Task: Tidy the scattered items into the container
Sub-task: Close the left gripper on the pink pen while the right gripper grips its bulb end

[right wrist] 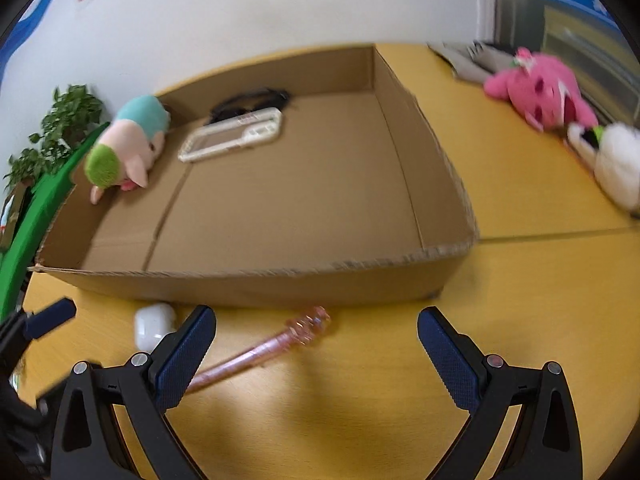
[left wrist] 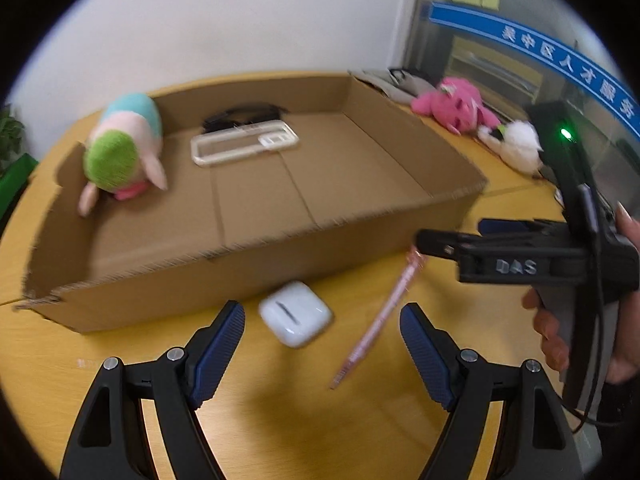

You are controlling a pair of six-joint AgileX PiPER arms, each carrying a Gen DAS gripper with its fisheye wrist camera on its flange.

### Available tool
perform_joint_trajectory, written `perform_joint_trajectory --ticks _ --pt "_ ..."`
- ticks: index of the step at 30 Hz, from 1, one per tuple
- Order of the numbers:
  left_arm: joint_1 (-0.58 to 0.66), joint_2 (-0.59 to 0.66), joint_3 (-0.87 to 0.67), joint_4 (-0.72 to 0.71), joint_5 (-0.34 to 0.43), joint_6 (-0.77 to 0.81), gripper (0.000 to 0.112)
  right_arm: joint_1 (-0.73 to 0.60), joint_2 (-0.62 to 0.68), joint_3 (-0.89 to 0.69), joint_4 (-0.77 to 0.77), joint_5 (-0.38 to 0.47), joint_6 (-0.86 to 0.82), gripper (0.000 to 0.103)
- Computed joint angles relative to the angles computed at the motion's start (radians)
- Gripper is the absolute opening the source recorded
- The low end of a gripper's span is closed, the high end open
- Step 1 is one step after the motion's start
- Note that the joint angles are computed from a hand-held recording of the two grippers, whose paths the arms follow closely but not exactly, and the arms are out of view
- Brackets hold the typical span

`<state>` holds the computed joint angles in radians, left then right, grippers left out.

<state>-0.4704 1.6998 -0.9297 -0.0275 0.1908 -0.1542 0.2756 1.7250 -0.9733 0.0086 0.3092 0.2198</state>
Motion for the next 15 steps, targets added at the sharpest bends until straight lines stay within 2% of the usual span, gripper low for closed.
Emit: perform_joint_trajectory --ticks 6,9,10,12,15 --pt "-0.022 0.093 -0.049 -0.167 0.049 0.177 0.078 -0.007 0.063 -0.001 0.001 -0.002 0.022 0.102" --pt "-0.027 0.137 -0.08 -0.194 0.098 0.198 0.064 -0.003 0.084 -0.007 0.02 -0.004 0.005 0.101" --pt "-0.033 0.149 -0.091 -0.166 0.117 0.169 0.054 0.002 0.091 -0.011 0.005 -0.003 0.02 0.101" --pt "-0.052 0.155 -0.105 -0.086 0.137 0.094 0.047 0.013 0.097 -0.016 -0.037 -0.007 0.053 0.101" --pt "-0.075 0.156 -0.113 -0.066 0.155 0.098 0.033 0.027 0.106 -0.024 -0.083 -0.008 0.091 0.1"
